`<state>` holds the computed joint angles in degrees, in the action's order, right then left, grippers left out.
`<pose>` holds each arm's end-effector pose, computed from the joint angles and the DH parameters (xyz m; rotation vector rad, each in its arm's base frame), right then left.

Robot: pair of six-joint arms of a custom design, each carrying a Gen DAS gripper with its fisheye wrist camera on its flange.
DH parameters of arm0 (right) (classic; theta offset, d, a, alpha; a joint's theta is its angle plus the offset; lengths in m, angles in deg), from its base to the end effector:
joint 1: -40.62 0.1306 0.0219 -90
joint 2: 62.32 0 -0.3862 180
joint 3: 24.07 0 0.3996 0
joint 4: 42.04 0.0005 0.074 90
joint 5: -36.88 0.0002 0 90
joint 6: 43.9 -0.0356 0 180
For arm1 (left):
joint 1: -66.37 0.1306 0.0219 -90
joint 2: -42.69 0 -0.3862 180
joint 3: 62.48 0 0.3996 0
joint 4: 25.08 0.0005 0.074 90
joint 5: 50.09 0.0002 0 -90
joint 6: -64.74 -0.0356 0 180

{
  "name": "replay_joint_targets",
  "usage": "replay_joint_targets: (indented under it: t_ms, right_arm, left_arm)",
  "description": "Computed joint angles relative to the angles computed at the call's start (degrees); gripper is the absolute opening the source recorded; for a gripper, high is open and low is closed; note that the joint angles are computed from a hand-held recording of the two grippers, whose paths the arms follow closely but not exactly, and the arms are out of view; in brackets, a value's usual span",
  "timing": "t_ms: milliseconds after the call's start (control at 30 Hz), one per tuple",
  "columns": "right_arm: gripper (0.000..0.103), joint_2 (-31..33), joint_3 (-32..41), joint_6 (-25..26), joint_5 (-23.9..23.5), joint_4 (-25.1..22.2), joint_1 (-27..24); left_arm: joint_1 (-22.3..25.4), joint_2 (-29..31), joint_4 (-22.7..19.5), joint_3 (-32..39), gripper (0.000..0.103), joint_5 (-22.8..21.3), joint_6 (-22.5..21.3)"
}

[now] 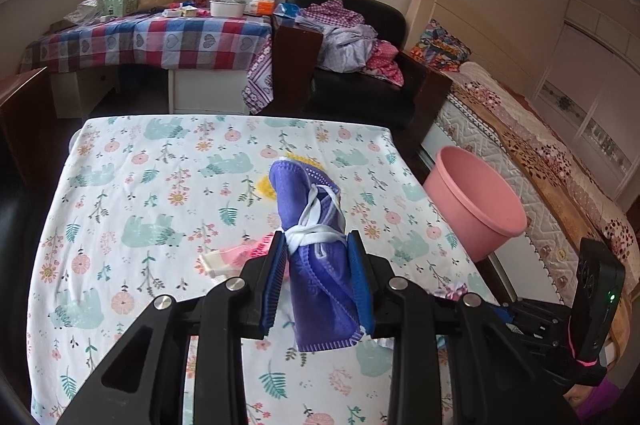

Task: Collect trash
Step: 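Lift the purple glove and patterned wrapper and carry them toward the bucket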

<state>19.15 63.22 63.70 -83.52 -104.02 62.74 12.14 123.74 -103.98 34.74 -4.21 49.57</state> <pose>0.3828 0.1745 0.4660 -1.0383 2.2693 0.7050 0.2483 -0.3031 0.5348 -0.6210 2.1780 -0.1008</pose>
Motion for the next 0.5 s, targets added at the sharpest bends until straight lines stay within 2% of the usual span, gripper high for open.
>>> replay_joint_targets:
  t_ms: [267,500]
  right_arm:
    - [0.017,-1.36,-0.57,-3.16,-1.74,4.28,-2.69]
    - [0.017,-2.01,-0.75,-8.73,-1.27,11.28,-5.67]
  left_arm:
    - [0.76,2.23,4.36,1.95,0.030,0.91,-5.27]
    - [1.76,4.73,9.45,3.99,0.030,2.52,-11.12]
